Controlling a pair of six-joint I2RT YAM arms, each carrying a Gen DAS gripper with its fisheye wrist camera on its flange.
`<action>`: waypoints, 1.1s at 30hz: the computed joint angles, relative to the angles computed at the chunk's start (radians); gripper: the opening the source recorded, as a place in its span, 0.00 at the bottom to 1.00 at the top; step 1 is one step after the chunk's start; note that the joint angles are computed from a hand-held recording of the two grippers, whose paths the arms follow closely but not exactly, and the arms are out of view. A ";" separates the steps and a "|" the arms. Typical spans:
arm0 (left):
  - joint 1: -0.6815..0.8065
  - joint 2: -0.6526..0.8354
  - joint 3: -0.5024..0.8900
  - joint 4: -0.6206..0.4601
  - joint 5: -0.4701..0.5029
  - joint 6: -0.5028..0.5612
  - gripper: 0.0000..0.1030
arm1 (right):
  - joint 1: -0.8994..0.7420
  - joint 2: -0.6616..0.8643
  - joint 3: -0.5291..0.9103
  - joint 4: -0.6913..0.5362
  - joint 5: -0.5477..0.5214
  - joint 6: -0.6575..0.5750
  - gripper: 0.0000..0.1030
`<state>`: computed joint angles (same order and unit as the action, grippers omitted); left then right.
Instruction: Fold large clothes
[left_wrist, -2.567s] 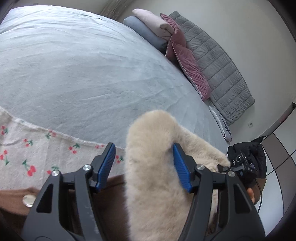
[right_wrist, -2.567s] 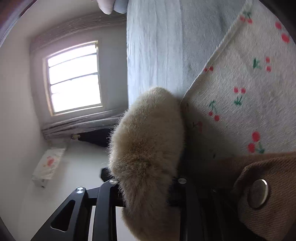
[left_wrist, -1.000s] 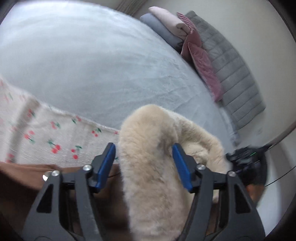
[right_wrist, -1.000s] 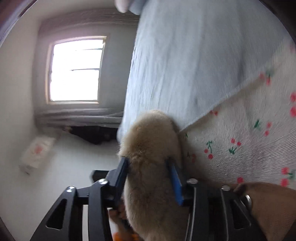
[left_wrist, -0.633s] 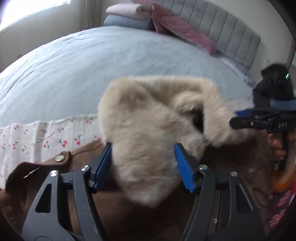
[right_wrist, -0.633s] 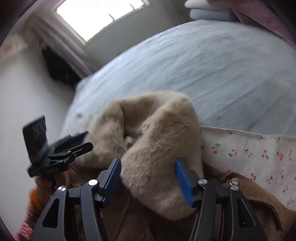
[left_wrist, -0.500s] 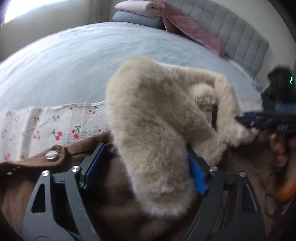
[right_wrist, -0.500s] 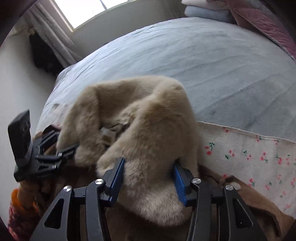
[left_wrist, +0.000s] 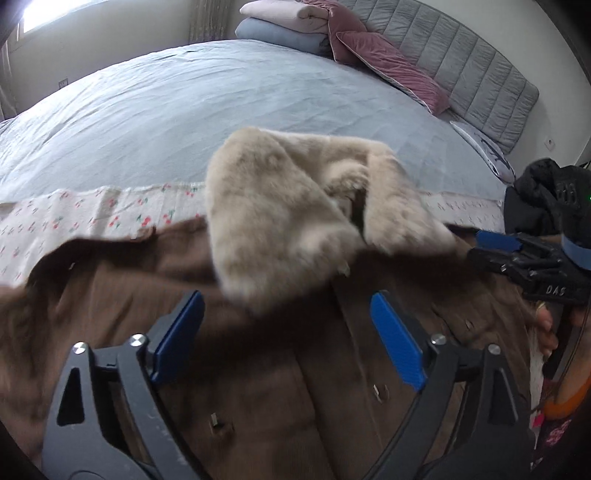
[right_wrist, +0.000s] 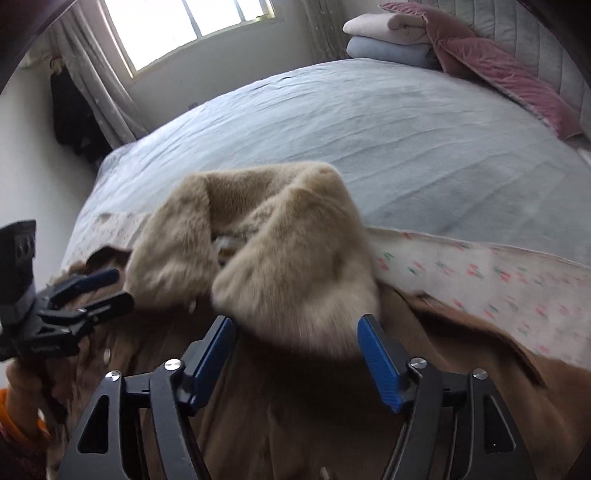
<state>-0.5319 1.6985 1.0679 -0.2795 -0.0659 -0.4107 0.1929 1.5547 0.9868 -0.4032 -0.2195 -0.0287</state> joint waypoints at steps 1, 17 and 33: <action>-0.008 -0.025 -0.019 -0.008 -0.001 -0.012 0.92 | -0.023 -0.089 -0.046 -0.040 0.010 -0.010 0.71; -0.472 -0.455 -0.295 -0.303 -0.348 -0.477 0.95 | -1.026 -0.583 -0.010 -0.732 -0.295 -0.629 0.83; -0.714 -0.285 -0.387 -0.268 -0.374 -0.690 0.95 | -1.771 -0.055 0.405 -0.974 -0.495 -1.077 0.83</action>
<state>-1.2464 1.4130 0.6808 -0.5475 -0.4403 -1.1009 -1.5777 1.4998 1.3920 -1.3774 -0.7147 -1.1060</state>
